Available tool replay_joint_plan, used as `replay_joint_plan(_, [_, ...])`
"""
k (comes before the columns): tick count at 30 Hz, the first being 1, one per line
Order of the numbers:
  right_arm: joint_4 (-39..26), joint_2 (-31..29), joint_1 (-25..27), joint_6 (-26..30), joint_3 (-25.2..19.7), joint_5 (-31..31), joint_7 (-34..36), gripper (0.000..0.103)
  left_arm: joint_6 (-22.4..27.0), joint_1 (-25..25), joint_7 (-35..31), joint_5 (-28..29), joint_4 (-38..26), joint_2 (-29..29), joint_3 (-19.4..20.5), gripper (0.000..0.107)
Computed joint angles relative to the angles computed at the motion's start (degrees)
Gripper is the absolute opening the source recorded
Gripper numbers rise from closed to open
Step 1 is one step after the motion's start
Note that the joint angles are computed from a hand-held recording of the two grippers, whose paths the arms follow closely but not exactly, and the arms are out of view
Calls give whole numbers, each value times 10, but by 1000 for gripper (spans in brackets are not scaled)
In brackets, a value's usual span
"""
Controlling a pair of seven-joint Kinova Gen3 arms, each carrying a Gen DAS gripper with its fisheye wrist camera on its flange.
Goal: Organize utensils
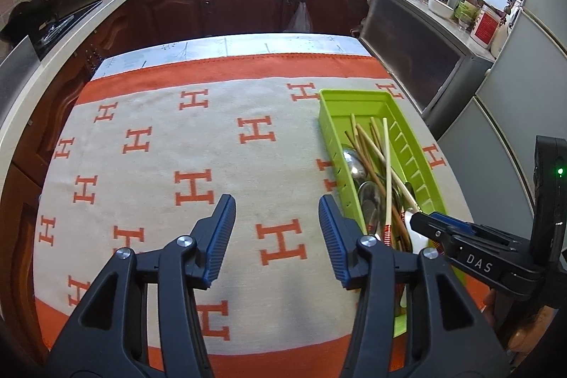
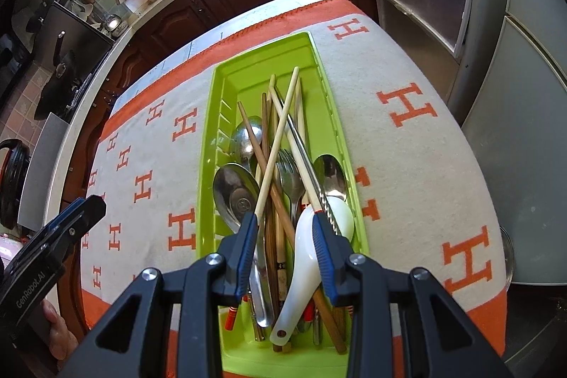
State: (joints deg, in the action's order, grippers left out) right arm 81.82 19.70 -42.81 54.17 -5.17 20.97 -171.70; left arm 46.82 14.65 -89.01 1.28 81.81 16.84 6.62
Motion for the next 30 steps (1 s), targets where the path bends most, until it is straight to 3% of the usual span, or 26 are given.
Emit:
replay_joint_plan(14, [-13,24,8,-14,17,-21,-3,33,-12,-28,-26,26,26,-12,0,47])
replay_joint_plan(17, [-8,24,36,-45,-7,-53,16,33,-12,-34,-30,34,29,-13,-1,47])
replay_joint_plan(20, [-25,31,6,-21,17,-31,8,33,-12,-41,-34,41,32,-14,-2,47])
replay_joint_plan(27, [-25,26,25,-51,7,-61,34,33,-15,-53,-44,51,42,-21,-4,47])
replay_joint_plan(30, [-52,39,20,-14,8,-62,44,27,-12,-58,-46,56,43,-22,-5,47])
